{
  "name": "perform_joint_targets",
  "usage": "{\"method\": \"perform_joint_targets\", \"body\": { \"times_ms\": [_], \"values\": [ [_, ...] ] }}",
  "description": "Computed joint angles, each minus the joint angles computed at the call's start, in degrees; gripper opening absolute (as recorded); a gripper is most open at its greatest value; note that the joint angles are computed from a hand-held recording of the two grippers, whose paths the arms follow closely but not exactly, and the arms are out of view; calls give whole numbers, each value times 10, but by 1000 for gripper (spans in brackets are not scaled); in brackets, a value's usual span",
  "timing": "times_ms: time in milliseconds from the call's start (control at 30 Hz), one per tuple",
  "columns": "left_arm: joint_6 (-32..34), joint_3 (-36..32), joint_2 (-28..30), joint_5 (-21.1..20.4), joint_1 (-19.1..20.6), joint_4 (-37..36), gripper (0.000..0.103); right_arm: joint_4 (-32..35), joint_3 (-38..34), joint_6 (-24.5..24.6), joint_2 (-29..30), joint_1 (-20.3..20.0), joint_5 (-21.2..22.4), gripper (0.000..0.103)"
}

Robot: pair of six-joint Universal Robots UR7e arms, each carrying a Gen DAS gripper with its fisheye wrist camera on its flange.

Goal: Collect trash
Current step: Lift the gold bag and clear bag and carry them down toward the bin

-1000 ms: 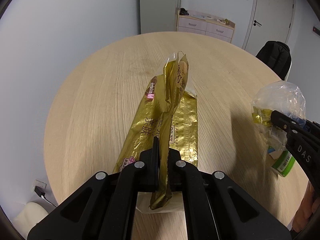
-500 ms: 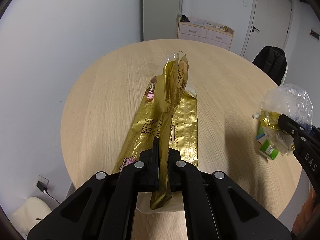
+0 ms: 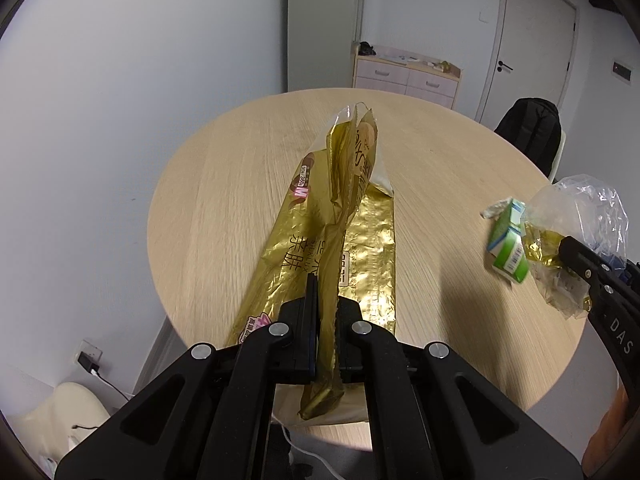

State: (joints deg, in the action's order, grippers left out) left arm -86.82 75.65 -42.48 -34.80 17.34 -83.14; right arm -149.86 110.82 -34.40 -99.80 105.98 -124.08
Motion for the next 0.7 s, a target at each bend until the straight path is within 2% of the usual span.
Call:
{"method": "perform_joint_targets", "body": {
  "times_ms": [433, 700],
  "values": [
    [-53, 58, -19, -27, -62, 2, 2, 21, 65, 11, -104, -5, 9, 21],
    [-84, 86, -23, -44, -101, -5, 2, 29, 106, -10, -172, -24, 30, 21]
  ]
}}
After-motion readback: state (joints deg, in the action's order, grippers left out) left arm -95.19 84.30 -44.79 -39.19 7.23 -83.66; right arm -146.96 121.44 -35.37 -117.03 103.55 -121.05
